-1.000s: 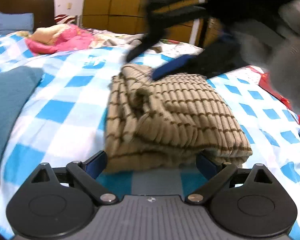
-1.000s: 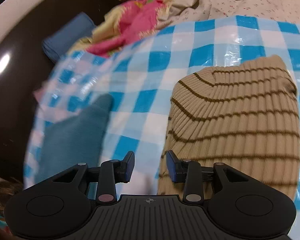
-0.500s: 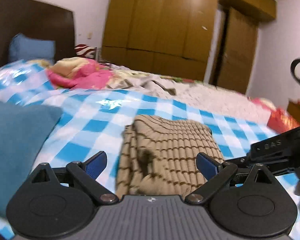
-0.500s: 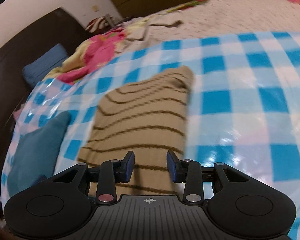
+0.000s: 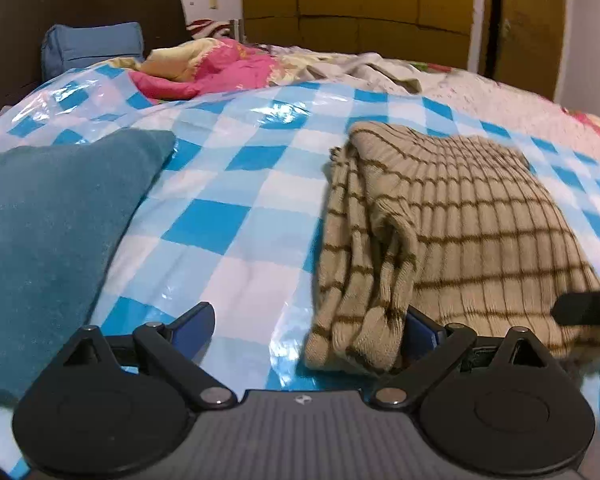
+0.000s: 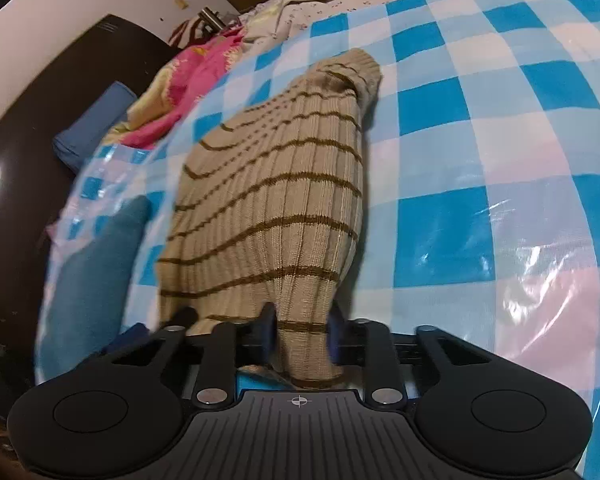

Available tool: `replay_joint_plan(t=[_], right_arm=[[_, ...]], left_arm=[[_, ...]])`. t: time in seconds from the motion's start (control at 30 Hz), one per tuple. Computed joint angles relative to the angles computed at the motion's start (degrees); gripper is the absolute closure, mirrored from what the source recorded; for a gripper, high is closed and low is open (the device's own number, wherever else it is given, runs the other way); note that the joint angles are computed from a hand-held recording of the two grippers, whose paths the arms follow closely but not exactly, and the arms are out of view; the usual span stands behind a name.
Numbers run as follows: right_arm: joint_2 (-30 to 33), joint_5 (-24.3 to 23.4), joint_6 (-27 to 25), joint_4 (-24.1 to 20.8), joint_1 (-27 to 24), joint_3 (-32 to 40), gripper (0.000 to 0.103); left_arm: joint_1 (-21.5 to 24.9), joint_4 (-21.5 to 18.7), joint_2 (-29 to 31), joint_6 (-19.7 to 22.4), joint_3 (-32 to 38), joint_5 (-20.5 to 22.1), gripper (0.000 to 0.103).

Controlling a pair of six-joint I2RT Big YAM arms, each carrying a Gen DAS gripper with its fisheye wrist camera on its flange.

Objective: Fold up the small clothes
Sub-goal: 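Move the right tool to the folded edge and grasp it, then pull the folded edge straight with the right tool and release it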

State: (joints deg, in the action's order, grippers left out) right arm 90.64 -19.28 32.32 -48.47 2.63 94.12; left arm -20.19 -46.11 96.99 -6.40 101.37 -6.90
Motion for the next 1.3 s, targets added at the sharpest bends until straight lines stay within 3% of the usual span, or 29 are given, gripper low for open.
replay_joint_plan(t=[0.13, 0.5, 0.63, 0.67, 0.73, 0.8, 0.9, 1.0, 1.13, 1.2, 1.3], right_arm=[[-1.8, -1.8, -0.3, -0.8, -0.6, -1.7, 0.086], [-9.3, -5.2, -1.5, -3.2, -1.3, -9.4, 0.089], [-11.1, -5.4, -2.9, -5.7, -1.9, -10.4, 0.091], [-11.6, -5.1, -2.4, -5.4, -2.2, -10.6, 0.087], [-12.0, -4.9, -1.0, -3.1, -3.3, -10.7, 0.087], [-11.0, -4.4, 1.0, -0.6, -4.4, -9.4, 0.087], [-8.0, -3.1, 5.7, 4.1, -5.9, -6.5, 0.078], [-3.5, -2.4, 10.5, 6.8, -7.1, -2.2, 0.068], [3.6, 0.4, 11.2, 5.3, -7.6, 5.4, 0.054], [6.5, 0.3, 11.7, 4.2, -7.8, 8.4, 0.054], [10.4, -0.2, 12.8, 3.3, -7.9, 12.1, 0.054]], left_arm=[[-0.5, -1.3, -1.9, 2.9, -1.8, 0.0, 0.000], [-0.7, -12.1, -6.8, 5.5, -4.0, 2.8, 0.003], [-0.8, -7.9, -10.7, 5.0, -6.7, 2.6, 0.004], [-1.0, -6.6, -11.1, 5.3, -6.7, 2.3, 0.004], [-1.5, -3.6, -11.4, 5.9, -6.1, 2.5, 0.004], [-2.2, -0.7, -10.4, 7.1, -4.7, 3.4, 0.004], [-3.4, 1.6, -7.5, 8.5, -1.8, 4.1, 0.004], [-3.3, 1.5, -3.6, 8.2, 1.2, 5.1, 0.004], [-2.2, -1.2, -0.4, 8.8, 3.0, 4.7, 0.004], [-1.4, -2.1, 0.3, 8.4, 2.6, 4.7, 0.003], [0.6, -3.2, 0.7, 5.4, 2.0, 8.2, 0.002]])
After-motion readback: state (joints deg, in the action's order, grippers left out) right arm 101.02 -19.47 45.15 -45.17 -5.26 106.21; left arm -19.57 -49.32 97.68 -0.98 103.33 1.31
